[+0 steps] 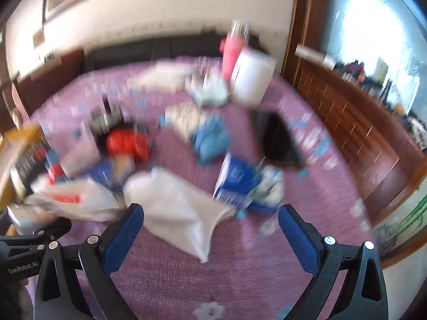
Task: Organize soft objects
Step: 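Move both grippers over the cluttered items toward the white Face tissue pack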
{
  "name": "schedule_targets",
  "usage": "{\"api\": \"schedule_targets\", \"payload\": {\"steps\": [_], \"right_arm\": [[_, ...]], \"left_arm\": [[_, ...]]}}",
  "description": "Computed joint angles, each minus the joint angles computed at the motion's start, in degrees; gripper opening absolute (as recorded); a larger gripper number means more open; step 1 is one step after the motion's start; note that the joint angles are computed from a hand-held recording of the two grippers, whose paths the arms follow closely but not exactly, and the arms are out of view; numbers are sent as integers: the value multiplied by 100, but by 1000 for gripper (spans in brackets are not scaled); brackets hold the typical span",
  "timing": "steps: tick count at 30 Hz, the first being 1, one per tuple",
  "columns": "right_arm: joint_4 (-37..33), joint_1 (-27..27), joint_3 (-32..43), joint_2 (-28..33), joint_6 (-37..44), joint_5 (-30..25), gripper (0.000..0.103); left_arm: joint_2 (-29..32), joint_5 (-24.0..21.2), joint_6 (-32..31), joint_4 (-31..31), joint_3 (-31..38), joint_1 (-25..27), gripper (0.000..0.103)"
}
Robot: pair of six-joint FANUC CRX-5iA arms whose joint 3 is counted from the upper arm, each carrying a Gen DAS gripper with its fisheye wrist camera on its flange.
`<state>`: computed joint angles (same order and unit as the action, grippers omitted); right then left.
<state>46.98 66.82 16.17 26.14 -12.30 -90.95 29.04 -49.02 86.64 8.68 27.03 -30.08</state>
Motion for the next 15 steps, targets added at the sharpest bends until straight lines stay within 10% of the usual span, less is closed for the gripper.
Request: {"api": "schedule_targets", "payload": {"steps": [5,13,15], "right_arm": [[1799,237,-1344,-633,-1247,554,102],[686,-149,-1534,-708,-1421,1335,102],[718,-190,-1808,-884,-1617,1608,102]], "left_arm": [[-824,1103,-770,297,-1057,162,103],[-937,340,-1097,-27,-1121,330,101],[-894,227,-1331,20,-1150,312,86]]}}
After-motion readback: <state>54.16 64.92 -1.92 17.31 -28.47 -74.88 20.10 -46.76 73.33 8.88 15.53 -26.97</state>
